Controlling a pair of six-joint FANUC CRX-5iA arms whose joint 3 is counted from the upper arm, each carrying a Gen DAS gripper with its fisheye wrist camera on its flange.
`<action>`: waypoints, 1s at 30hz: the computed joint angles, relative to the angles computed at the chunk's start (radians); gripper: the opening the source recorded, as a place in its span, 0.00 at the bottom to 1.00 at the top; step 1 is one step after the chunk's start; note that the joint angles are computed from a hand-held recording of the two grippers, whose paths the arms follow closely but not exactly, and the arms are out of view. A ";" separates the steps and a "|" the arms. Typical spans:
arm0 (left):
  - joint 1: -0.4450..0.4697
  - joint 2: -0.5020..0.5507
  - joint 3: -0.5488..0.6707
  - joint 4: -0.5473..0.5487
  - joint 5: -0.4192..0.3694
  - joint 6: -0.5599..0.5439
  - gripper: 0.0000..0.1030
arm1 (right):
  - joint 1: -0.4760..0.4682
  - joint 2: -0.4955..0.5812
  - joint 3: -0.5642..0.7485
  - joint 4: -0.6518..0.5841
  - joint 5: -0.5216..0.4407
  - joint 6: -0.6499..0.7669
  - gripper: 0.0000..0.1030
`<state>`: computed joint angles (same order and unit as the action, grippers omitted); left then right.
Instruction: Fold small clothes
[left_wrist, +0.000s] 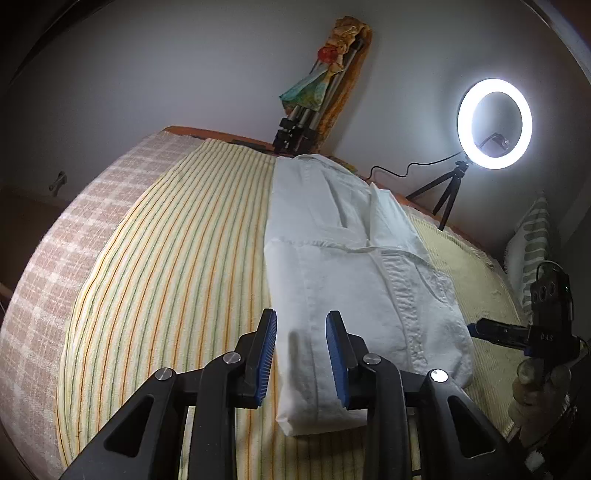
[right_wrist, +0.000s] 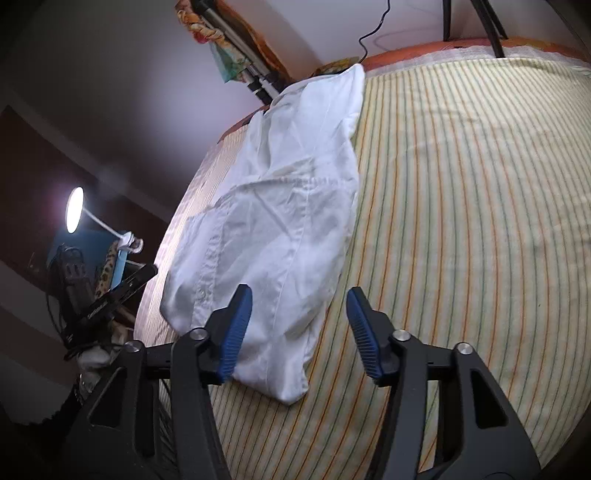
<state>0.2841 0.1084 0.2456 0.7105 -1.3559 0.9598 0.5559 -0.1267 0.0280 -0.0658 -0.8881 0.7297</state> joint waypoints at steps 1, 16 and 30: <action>-0.008 -0.002 0.001 0.003 0.000 -0.011 0.27 | -0.005 0.013 0.017 0.002 -0.008 0.014 0.56; -0.037 -0.003 -0.001 -0.024 0.002 -0.044 0.27 | -0.268 0.012 -0.026 -0.563 0.129 0.298 0.07; -0.084 0.175 0.253 -0.034 -0.005 0.009 0.33 | -0.138 0.129 0.193 -0.032 -0.019 0.218 0.31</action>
<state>0.2001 0.2834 0.4984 0.6767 -1.3608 0.9691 0.4177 0.0027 0.2206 -0.0980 -0.9068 0.9479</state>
